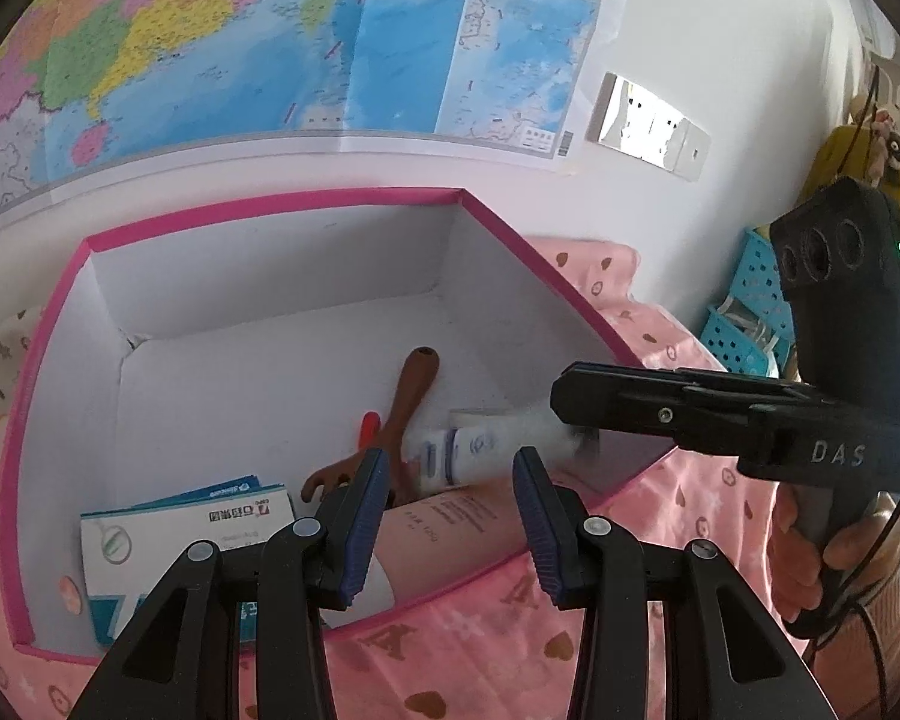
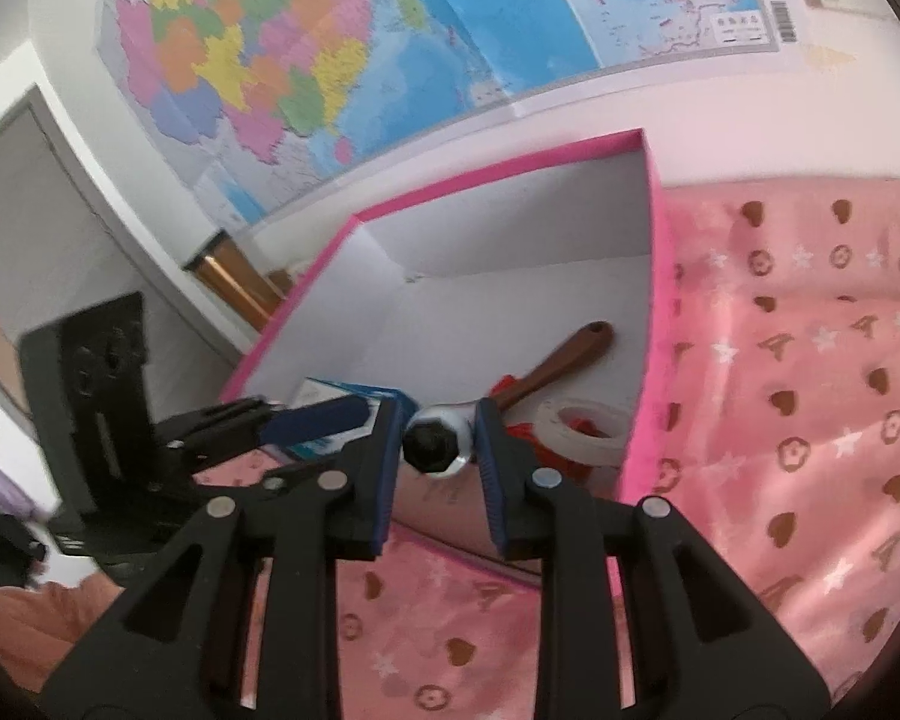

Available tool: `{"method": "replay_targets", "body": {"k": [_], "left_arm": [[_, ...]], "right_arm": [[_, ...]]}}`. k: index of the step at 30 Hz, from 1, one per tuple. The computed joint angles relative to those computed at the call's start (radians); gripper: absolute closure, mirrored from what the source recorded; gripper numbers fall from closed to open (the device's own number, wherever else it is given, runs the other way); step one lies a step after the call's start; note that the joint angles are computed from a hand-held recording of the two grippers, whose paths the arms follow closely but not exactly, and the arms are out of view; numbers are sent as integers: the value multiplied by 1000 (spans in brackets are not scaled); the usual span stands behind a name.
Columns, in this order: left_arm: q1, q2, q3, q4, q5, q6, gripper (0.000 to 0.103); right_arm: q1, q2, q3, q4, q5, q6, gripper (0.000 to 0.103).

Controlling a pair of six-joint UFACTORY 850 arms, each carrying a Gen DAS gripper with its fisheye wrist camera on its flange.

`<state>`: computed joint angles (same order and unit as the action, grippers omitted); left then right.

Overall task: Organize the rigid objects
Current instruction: 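Carry the hand-cream tube over the magenta box and lower it inside, then open the right gripper to release the tube into the box, then move the left gripper toward the green-printed white tube on the bed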

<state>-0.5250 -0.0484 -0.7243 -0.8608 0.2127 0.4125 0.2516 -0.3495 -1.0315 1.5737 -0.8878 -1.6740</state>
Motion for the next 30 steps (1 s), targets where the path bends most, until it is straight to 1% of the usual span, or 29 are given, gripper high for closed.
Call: {"method": "replay_targets", "body": {"k": [4,10,16,18,19,23,24,28,30], "left_arm": [[-7,11,9,0,13,-5,60],[-32,53,45,15,50,-23,60],[-67,115,92,6,87,-28,59],[-73,133,107,23,83,-51,59],[-79,141,114,15,85,-47,59],[-119,172,148,-85,108,25,58],[-125,177,154,-91,109,24,58],[-155,194,176,-166,119,73,57],[-173,198,182,-240,137,138,56]], "right_arm": [[-4,25,24,35,32,-37,74],[-20,62,65,54,43,-77,74],[-51,107,126,66,-5,-109,73],[-62,125,150,66,-21,-121,68],[-68,137,166,64,-28,-128,68],[-84,167,219,45,-47,-139,68],[-87,173,231,41,-50,-143,68],[-92,194,282,30,-48,-160,67],[-98,194,301,24,-56,-153,67]]}}
